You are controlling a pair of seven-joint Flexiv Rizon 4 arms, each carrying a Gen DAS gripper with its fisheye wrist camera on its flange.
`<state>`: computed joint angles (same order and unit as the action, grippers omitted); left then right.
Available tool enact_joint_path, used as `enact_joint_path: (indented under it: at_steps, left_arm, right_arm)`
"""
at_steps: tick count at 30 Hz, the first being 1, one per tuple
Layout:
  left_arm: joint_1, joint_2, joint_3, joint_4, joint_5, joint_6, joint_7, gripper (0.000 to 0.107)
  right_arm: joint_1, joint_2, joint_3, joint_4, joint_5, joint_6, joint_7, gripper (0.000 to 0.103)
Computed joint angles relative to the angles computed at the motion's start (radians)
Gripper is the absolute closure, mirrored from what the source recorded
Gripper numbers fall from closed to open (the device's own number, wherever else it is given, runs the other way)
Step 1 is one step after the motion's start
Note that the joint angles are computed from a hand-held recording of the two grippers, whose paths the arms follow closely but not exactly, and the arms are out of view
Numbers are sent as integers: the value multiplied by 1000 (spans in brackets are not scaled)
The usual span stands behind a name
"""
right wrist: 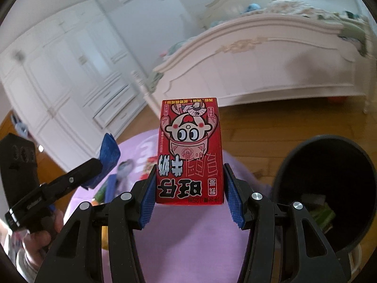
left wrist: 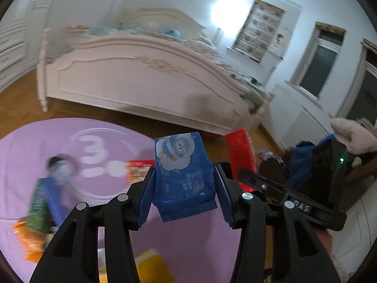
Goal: Collect trash
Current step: 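Carry wipe pack and milk carton over the black bin and open both tools to drop them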
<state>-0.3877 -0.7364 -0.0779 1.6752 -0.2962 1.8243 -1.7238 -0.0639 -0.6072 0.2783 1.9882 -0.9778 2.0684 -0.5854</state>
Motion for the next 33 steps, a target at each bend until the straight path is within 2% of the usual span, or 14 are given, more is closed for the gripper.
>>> enact_joint_path:
  at_steps: [5, 12, 24, 28, 33]
  left_arm:
    - [26, -85, -78, -134, 27, -76, 40, 59]
    - [8, -200, -120, -320, 30, -205, 84, 59]
    - [-58, -354, -105, -608, 24, -414, 137, 58]
    - [-80, -410, -91, -714, 22, -497, 139, 58]
    - [-94, -447, -81, -781, 26, -558, 132, 58]
  right_arm:
    - [-25, -4, -30, 21, 43, 22, -3, 50]
    - [-70, -35, -46, 21, 75, 26, 12, 50]
    - [-157, -99, -51, 37, 77, 42, 28, 50]
    - [-194, -129, -42, 25, 47, 34, 61, 50]
    - [-238, -167, -38, 15, -2, 39, 97, 50]
